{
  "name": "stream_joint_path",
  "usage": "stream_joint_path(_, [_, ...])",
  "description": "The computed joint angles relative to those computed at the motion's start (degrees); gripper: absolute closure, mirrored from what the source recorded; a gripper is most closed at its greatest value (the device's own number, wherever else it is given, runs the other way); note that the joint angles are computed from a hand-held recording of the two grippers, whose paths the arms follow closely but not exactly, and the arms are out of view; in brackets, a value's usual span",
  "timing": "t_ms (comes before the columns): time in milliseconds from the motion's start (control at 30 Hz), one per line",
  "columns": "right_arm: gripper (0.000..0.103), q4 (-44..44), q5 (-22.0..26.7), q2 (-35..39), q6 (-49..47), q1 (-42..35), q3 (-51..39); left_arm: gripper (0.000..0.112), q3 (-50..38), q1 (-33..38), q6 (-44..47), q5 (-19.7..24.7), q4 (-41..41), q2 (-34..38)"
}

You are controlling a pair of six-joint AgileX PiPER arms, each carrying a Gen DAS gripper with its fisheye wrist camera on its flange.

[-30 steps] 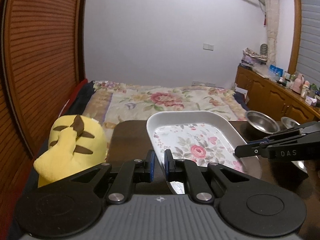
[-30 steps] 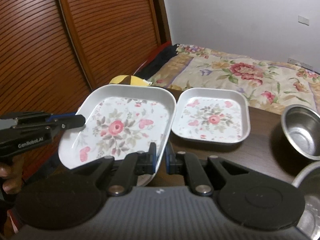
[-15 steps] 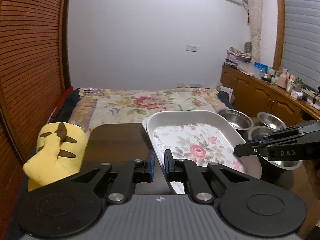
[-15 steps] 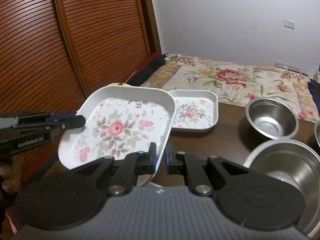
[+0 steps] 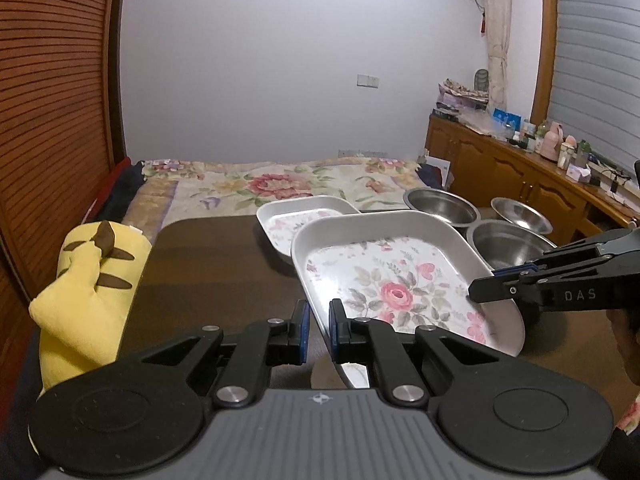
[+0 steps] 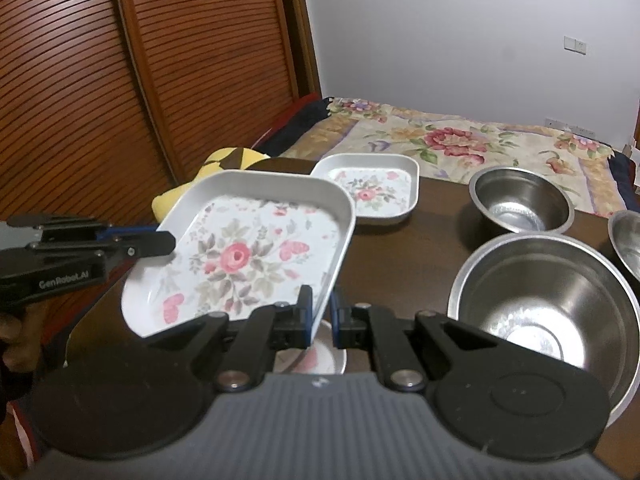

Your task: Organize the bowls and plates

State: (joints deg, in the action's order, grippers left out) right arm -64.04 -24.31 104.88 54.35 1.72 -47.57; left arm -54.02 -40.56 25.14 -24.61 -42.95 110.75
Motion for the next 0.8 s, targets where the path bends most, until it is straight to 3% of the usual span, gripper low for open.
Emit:
stream_joint_path(433, [0.092,6.64,-6.01,0.03,-6.75,-3.03,6.23,0.102,2.75,-2.54,-4.39,-1.25,1.81,0.20])
stream_joint_path(800, [0.092,15.85,-6.95,0.24,-16.61,-1.55,10.01,0.102,3.79,-2.89,-8.41,-1.04,4.29,2.77])
